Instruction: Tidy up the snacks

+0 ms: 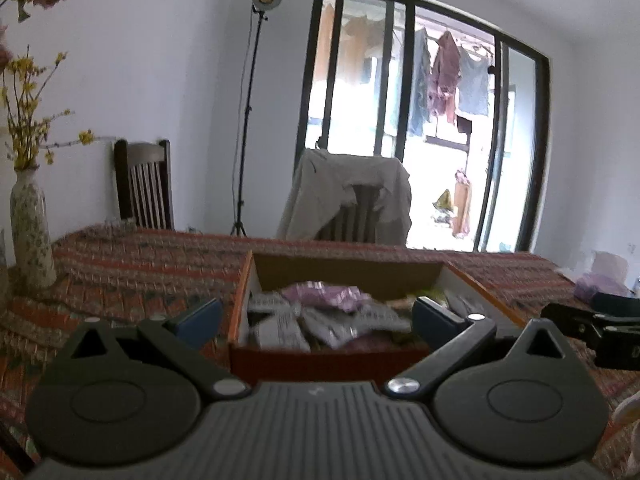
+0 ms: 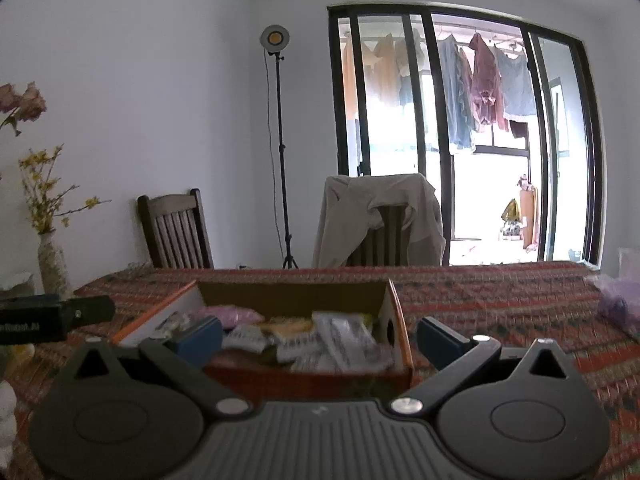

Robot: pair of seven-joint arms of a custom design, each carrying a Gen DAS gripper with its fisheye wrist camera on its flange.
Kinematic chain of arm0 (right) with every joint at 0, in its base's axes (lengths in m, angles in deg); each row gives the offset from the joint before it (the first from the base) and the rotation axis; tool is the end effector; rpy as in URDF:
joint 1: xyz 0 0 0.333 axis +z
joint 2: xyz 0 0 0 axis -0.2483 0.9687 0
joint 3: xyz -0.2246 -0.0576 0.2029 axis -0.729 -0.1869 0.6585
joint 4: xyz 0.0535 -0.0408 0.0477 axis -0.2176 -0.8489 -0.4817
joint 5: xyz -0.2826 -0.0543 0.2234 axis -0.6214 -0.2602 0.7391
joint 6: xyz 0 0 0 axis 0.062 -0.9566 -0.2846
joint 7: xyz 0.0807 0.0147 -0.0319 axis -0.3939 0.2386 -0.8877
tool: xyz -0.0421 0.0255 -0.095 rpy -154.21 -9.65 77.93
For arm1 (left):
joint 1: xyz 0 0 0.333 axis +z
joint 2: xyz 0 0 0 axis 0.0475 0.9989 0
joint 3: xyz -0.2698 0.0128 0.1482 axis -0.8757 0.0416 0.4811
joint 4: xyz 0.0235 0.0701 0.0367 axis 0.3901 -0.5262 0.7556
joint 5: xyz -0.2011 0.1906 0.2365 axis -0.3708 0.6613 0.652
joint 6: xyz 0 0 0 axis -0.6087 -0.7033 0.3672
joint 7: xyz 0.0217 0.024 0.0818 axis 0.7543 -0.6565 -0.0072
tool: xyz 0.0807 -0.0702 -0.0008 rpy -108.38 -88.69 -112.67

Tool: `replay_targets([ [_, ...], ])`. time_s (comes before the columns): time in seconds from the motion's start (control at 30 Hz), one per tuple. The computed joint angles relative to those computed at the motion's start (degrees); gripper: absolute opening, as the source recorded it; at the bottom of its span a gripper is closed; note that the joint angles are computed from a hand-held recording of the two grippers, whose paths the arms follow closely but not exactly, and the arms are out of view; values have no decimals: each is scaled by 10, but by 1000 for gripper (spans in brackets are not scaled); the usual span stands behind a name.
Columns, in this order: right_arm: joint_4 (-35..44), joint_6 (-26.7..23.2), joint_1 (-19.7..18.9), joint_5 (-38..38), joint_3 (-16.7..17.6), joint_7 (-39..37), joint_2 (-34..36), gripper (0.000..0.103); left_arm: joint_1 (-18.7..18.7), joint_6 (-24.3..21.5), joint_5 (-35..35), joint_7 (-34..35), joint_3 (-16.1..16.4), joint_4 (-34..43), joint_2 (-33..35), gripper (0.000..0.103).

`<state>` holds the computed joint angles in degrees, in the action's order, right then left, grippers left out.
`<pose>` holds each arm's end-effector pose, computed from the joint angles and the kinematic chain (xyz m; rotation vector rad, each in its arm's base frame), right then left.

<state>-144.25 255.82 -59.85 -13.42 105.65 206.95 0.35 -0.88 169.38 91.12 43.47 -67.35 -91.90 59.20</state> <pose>0.3794 0.1953 0.4852 -1.2572 1.5703 -1.0976 0.4652 -0.1524 0.4839 -1.2367 1.7494 -1.3879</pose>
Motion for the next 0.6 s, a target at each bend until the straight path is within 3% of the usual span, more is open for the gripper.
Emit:
replay_targets([
  [0.13,-52,-26,68,27,-12,11,-46,103,9,2,26,-27,11,-47,-32,103],
  [0.37,-83,-71,135,-13,-41,62,-82,103,20,-8,19,-17,23,-124,-91,103],
  [0.5,-98,-101,158,-32,-36,97,-129,103,26,-22,9,-18,22,-158,-128,103],
  [0.6,-103,-132,183,-43,-53,122,-134,103,2,-32,47,-58,51,-165,-143,103],
])
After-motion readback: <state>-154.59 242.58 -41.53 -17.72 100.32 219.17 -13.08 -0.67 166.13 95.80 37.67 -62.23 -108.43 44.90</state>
